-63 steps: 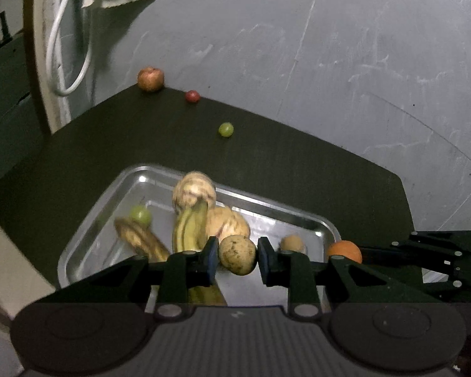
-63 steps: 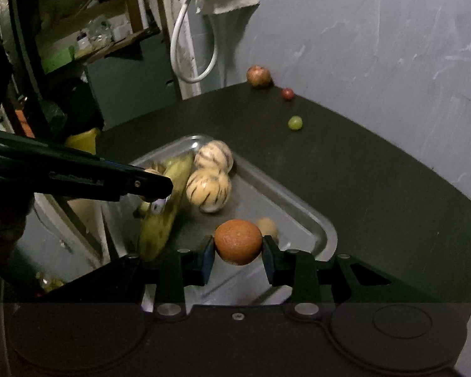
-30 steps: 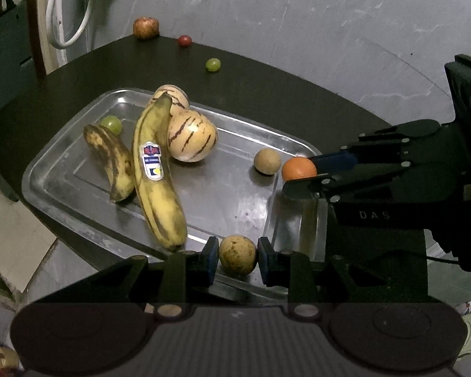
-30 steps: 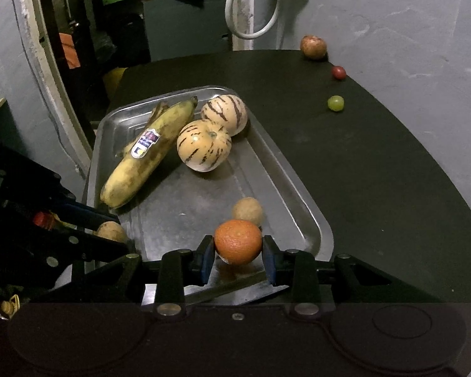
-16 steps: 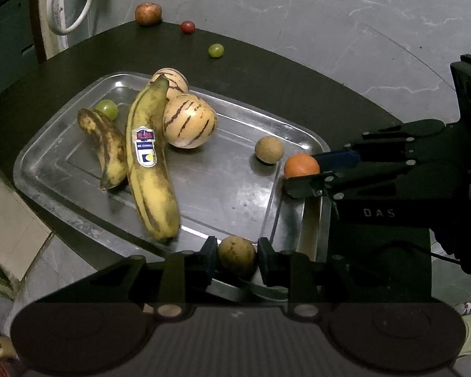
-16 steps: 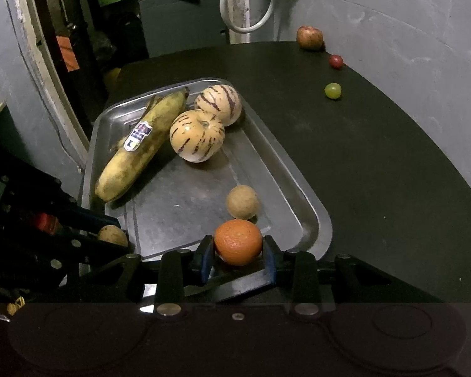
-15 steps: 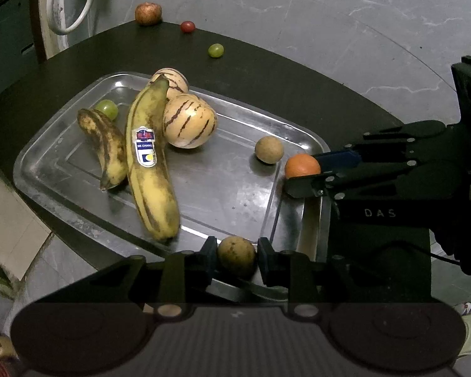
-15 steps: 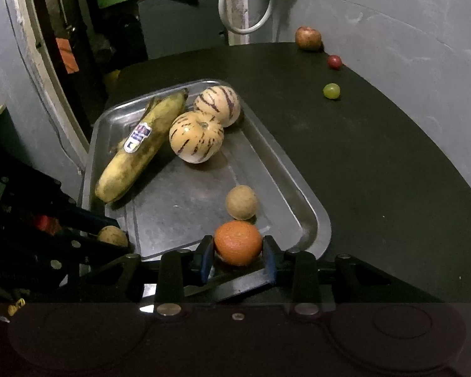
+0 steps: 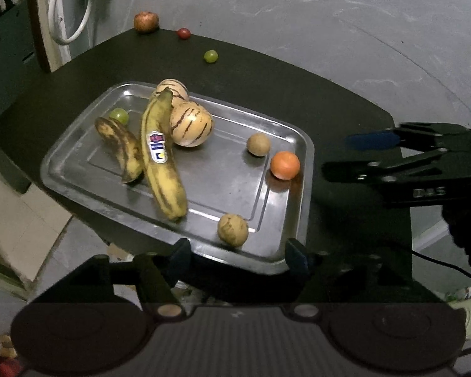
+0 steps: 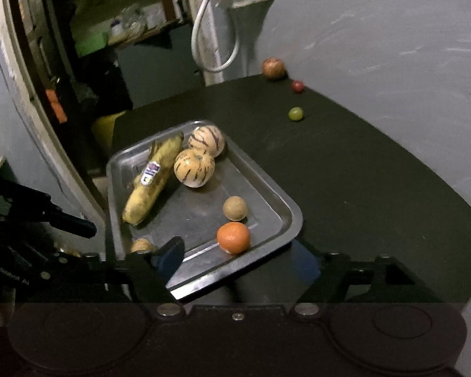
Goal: Organize fruits
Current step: 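Lower the orange into the tray and open the right tool while the left tool releases the brown fruit, then move both tools toward the red tomato and green grape on the table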
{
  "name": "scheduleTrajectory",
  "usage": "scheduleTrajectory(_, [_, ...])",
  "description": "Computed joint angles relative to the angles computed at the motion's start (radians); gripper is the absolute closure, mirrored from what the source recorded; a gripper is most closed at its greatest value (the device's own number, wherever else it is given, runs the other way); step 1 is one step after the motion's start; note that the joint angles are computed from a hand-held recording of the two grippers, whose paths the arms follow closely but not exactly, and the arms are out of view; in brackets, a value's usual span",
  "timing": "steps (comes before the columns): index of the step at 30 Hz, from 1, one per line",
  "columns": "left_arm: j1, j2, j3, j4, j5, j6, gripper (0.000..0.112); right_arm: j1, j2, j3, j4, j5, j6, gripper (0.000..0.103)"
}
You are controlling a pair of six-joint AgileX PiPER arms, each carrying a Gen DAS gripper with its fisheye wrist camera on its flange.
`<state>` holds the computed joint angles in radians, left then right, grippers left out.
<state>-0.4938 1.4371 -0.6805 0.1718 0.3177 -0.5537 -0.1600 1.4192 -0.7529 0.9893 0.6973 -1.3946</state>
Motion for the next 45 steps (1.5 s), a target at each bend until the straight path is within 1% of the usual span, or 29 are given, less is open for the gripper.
scheduleTrajectory(1, [-0.002, -0.010, -0.004, 0.002, 0.020, 0.004, 0.032, -0.016, -0.030, 0.014, -0.012, 0.012, 0.021, 0.018])
scheduleTrajectory(3, [-0.005, -0.035, -0.008, 0.015, 0.057, 0.008, 0.026, -0.048, -0.085, 0.034, -0.042, 0.039, 0.065, 0.012])
scheduleTrajectory(5, [-0.001, -0.056, -0.015, -0.003, 0.089, 0.045, 0.022, -0.083, -0.131, 0.038, -0.093, 0.079, 0.108, 0.005])
scheduleTrajectory(7, [0.004, -0.074, -0.025, -0.015, 0.124, 0.075, 0.016, -0.107, -0.175, 0.032, -0.169, 0.111, 0.166, 0.003])
scheduleTrajectory(8, [0.008, -0.082, -0.031, -0.018, 0.143, 0.086, 0.016, -0.113, -0.192, 0.027, -0.205, 0.120, 0.194, 0.002])
scheduleTrajectory(10, [0.021, -0.089, -0.048, -0.040, 0.176, 0.123, 0.013, -0.124, -0.222, 0.007, -0.293, 0.144, 0.255, 0.001])
scheduleTrajectory(13, [0.049, -0.091, -0.084, -0.097, 0.233, 0.222, 0.012, -0.126, -0.248, -0.028, -0.412, 0.169, 0.365, 0.001])
scheduleTrajectory(16, [0.047, -0.073, -0.125, -0.088, 0.293, 0.264, 0.010, -0.150, -0.257, -0.061, -0.474, 0.214, 0.437, 0.001])
scheduleTrajectory(18, [0.043, -0.056, -0.146, -0.082, 0.319, 0.287, 0.010, -0.153, -0.267, -0.080, -0.505, 0.226, 0.478, 0.001])
scheduleTrajectory(20, [0.051, -0.044, -0.163, -0.107, 0.335, 0.349, 0.010, -0.144, -0.272, -0.106, -0.533, 0.236, 0.520, 0.001])
scheduleTrajectory(24, [0.082, -0.025, -0.203, -0.133, 0.358, 0.454, 0.010, -0.068, -0.267, -0.178, -0.624, 0.224, 0.655, 0.001])
scheduleTrajectory(25, [0.099, -0.020, -0.215, -0.150, 0.365, 0.492, 0.010, -0.045, -0.254, -0.204, -0.650, 0.220, 0.702, 0.001])
scheduleTrajectory(27, [0.147, -0.003, -0.249, -0.208, 0.386, 0.589, 0.010, -0.017, -0.229, -0.278, -0.687, 0.241, 0.779, 0.001])
scheduleTrajectory(30, [0.239, 0.037, -0.321, -0.303, 0.433, 0.760, 0.010, 0.000, -0.153, -0.444, -0.707, 0.320, 0.863, 0.001])
scheduleTrajectory(34, [0.362, 0.106, -0.452, -0.371, 0.482, 0.980, 0.010, 0.092, -0.010, -0.779, -0.813, 0.431, 1.062, 0.001])
scheduleTrajectory(35, [0.405, 0.132, -0.500, -0.402, 0.497, 1.051, 0.010, 0.122, 0.031, -0.867, -0.846, 0.450, 1.117, 0.001])
scheduleTrajectory(37, [0.468, 0.189, -0.604, -0.444, 0.531, 1.145, 0.010, 0.171, 0.110, -1.025, -0.882, 0.469, 1.192, 0.001])
scheduleTrajectory(39, [0.531, 0.272, -0.739, -0.506, 0.574, 1.266, 0.010, 0.237, 0.189, -1.142, -0.940, 0.439, 1.263, 0.001])
scheduleTrajectory(41, [0.581, 0.369, -0.883, -0.555, 0.603, 1.350, 0.010, 0.304, 0.259, -1.195, -1.034, 0.384, 1.341, 0.001])
scheduleTrajectory(43, [0.615, 0.491, -1.054, -0.597, 0.633, 1.406, 0.010, 0.353, 0.325, -1.201, -1.081, 0.304, 1.406, 0.001])
scheduleTrajectory(45, [0.631, 0.619, -1.230, -0.618, 0.664, 1.419, 0.010, 0.385, 0.396, -1.184, -1.083, 0.219, 1.459, 0.001])
